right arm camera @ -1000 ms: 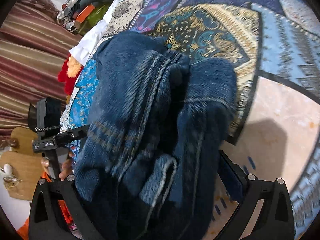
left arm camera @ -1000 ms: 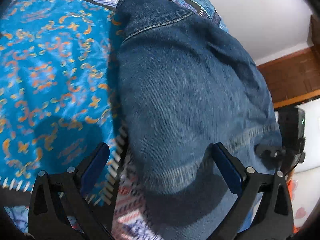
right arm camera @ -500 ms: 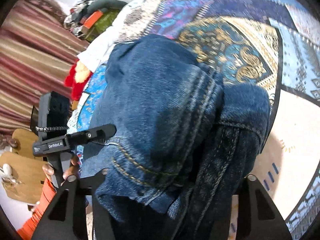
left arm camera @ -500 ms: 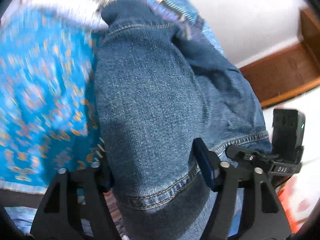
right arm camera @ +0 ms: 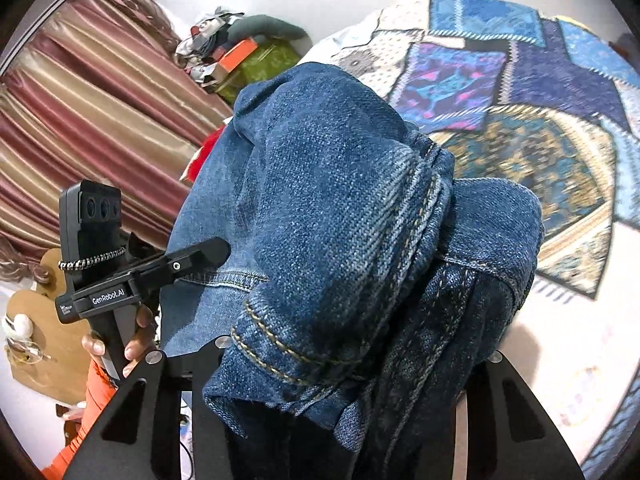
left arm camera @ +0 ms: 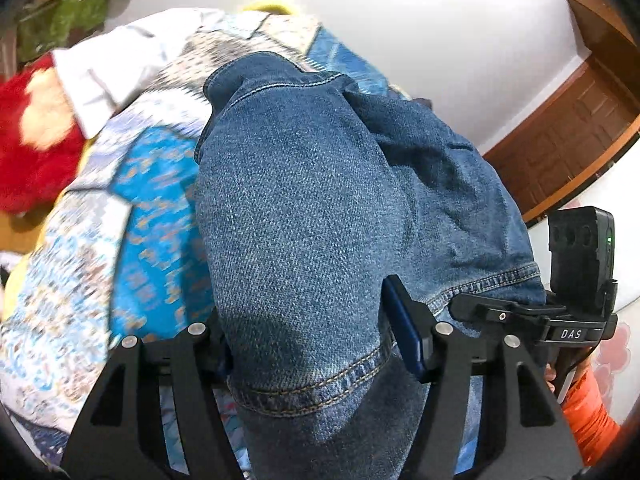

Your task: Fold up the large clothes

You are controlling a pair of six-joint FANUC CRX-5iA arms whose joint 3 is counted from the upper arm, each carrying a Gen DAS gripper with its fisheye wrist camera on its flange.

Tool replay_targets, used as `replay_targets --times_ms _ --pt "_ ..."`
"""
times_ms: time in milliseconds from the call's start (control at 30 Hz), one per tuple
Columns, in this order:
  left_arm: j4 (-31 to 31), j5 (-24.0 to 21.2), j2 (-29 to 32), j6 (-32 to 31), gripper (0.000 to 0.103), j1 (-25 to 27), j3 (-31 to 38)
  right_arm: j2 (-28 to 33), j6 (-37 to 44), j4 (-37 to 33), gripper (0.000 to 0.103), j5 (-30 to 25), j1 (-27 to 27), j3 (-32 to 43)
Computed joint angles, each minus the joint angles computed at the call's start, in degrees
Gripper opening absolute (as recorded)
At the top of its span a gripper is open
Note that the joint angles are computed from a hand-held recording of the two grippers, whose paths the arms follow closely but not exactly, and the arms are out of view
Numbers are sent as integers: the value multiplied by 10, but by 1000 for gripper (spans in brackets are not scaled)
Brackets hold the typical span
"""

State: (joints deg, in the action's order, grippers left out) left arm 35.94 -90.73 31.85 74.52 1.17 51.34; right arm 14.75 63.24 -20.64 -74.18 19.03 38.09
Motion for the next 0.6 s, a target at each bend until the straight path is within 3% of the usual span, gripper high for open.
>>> replay_targets --times_ms 167,333,433,600 --pt "-18 8 -40 -25 63 32 -108 28 -23 -22 44 2 21 -1" --pt "-37 11 -30 -32 63 46 -152 60 -31 -50 44 -9 25 -12" --pt "-19 27 -46 -46 64 60 -199 70 -14 -37 45 -11 33 -13" --pt "-75 65 -91 -71 64 64 -195 84 -11 -5 52 -68 44 30"
